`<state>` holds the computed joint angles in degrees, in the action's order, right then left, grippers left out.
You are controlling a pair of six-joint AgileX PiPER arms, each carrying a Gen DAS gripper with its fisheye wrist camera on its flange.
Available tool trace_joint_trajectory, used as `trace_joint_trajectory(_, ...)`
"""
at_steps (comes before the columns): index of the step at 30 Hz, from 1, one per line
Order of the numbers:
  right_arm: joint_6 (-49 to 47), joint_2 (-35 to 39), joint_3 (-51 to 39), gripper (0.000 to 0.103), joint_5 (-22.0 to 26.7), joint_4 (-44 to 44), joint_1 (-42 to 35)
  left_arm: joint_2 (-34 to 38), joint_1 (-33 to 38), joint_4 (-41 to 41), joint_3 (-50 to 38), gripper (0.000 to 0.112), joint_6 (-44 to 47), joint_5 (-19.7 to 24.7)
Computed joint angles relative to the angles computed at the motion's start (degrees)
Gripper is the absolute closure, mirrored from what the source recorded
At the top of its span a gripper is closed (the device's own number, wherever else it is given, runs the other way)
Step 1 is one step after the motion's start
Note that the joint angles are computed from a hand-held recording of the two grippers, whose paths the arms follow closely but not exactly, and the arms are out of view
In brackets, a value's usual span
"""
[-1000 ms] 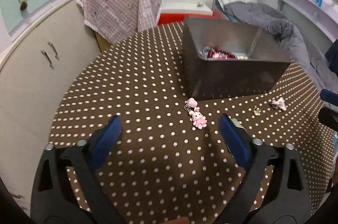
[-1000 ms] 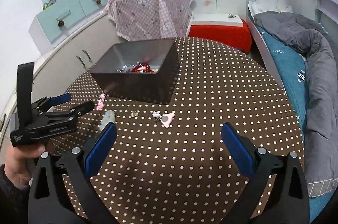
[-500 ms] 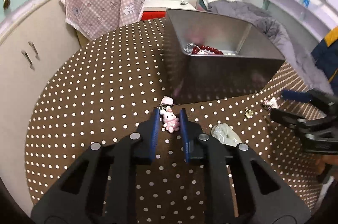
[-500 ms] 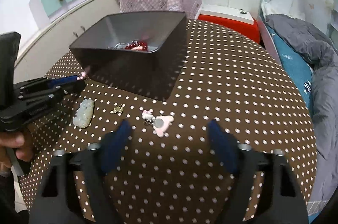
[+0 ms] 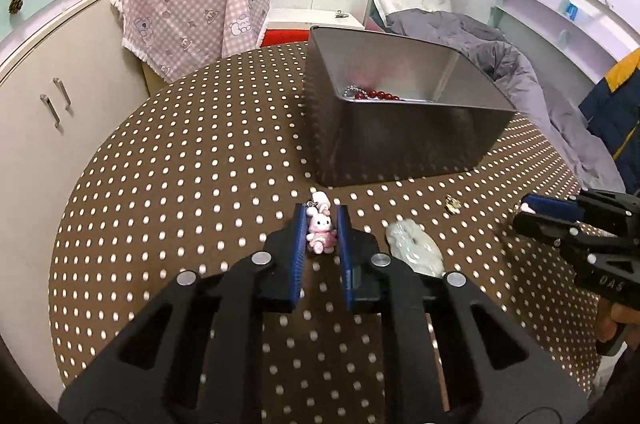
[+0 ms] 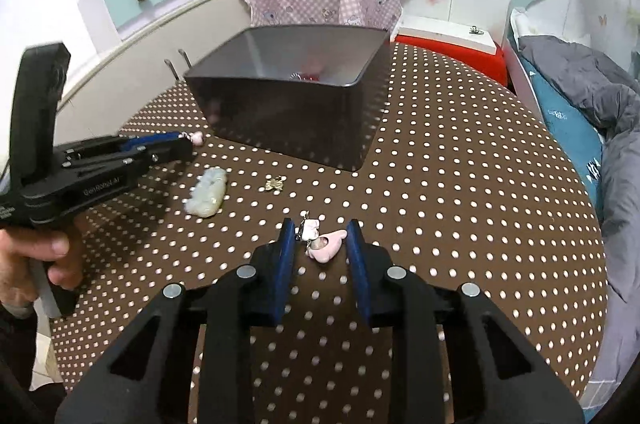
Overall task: Organize jewelry
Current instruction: 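Carry both pink charms into the grey box and open both tools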
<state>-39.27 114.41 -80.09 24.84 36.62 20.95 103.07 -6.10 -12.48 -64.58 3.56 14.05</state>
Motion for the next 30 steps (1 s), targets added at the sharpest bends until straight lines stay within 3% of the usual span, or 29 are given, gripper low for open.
trace_joint_trajectory(4, -1.9, -2.5, 1.2, 0.079, 0.1, 2.1, -0.7, -4.3, 0.3, -2.6, 3.5, 0.097, 2.8, -0.7)
trace_joint_trajectory(12, -9.2, -9.1, 1.3, 0.079, 2.2, 10.4, -2.8, -15.1, 0.4, 0.6, 6.6, 0.097, 0.8, -0.4)
trace_joint_trajectory(18, -6.6, -11.9, -3.0, 0.079, 2.6, 7.5, -2.8, -21.2, 0.0, 3.8, 5.4, 0.097, -1.5, 0.8)
trace_joint_trajectory(24, -2.8, -10.7, -10.3, 0.079, 3.3, 4.1, -2.6, -21.9, -0.9, 6.4, 0.3, 0.097, -2.3, 2.6)
trace_joint_trajectory(28, -2.4, -8.7, -15.3, 0.079, 5.3, 5.0, -2.7, -20.1, -1.3, 5.2, -4.6, 0.097, -0.6, 4.0)
trace_joint_trajectory(30, -1.4, -7.3, -18.2, 0.079, 6.5, 4.8, -2.5, -18.3, -0.7, 0.8, -8.1, 0.097, 3.4, 5.3)
